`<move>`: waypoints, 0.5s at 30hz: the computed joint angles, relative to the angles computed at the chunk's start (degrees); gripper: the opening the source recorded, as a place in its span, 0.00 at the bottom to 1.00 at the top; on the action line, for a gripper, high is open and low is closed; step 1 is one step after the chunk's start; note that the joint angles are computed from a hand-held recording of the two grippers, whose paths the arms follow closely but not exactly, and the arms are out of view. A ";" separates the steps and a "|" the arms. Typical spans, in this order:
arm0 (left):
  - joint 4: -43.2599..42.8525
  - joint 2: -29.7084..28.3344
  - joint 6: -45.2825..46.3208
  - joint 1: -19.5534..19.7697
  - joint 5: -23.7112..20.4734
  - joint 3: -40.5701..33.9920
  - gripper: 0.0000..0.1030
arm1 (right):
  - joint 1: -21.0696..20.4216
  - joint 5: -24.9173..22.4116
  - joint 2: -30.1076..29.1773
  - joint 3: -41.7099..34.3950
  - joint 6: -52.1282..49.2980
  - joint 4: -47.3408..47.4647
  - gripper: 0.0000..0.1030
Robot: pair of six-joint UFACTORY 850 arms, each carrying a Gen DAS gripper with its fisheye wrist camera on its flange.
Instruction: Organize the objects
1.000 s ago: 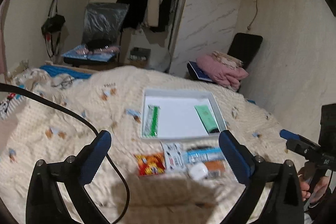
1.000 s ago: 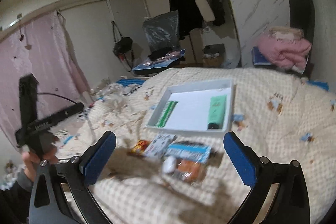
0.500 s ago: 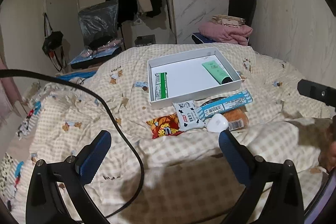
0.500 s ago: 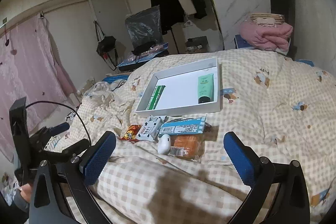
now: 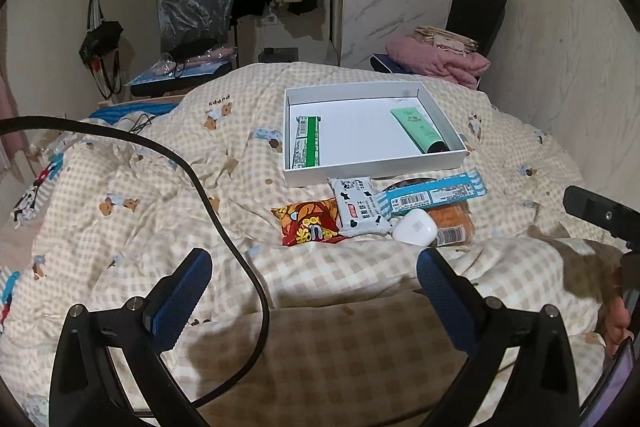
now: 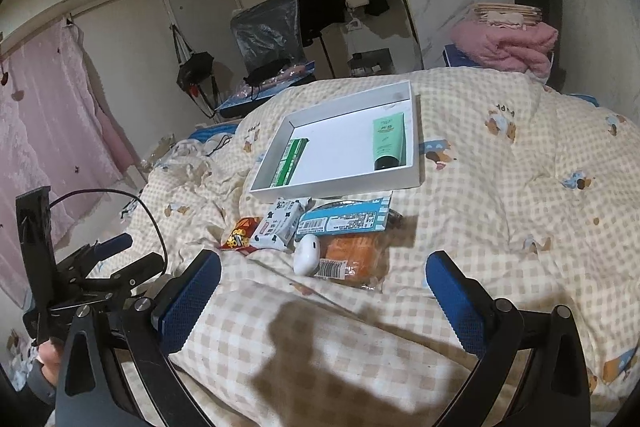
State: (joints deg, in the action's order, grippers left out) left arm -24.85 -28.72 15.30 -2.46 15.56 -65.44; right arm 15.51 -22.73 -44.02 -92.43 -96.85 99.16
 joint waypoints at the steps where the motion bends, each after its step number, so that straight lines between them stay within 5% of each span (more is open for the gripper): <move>1: 0.35 -0.06 -0.38 0.04 -0.17 -0.05 0.99 | 0.01 -0.16 -0.04 -0.01 -0.18 -0.09 1.00; 7: 2.02 -0.41 -2.87 0.49 -1.23 -0.42 0.99 | 0.17 0.11 -0.24 -0.25 0.55 -0.89 1.00; 13: 13.67 0.39 -15.33 1.28 0.63 1.18 0.99 | 0.16 0.02 0.24 0.60 -3.18 2.96 1.00; 15: 14.49 0.71 -16.38 1.35 1.62 1.74 0.92 | 0.16 0.07 0.29 0.69 -3.50 3.38 1.00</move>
State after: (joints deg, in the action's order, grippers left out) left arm -10.36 -28.01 -1.08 -1.10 17.18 -63.70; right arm 15.67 -22.66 -43.73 -91.75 -100.35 102.54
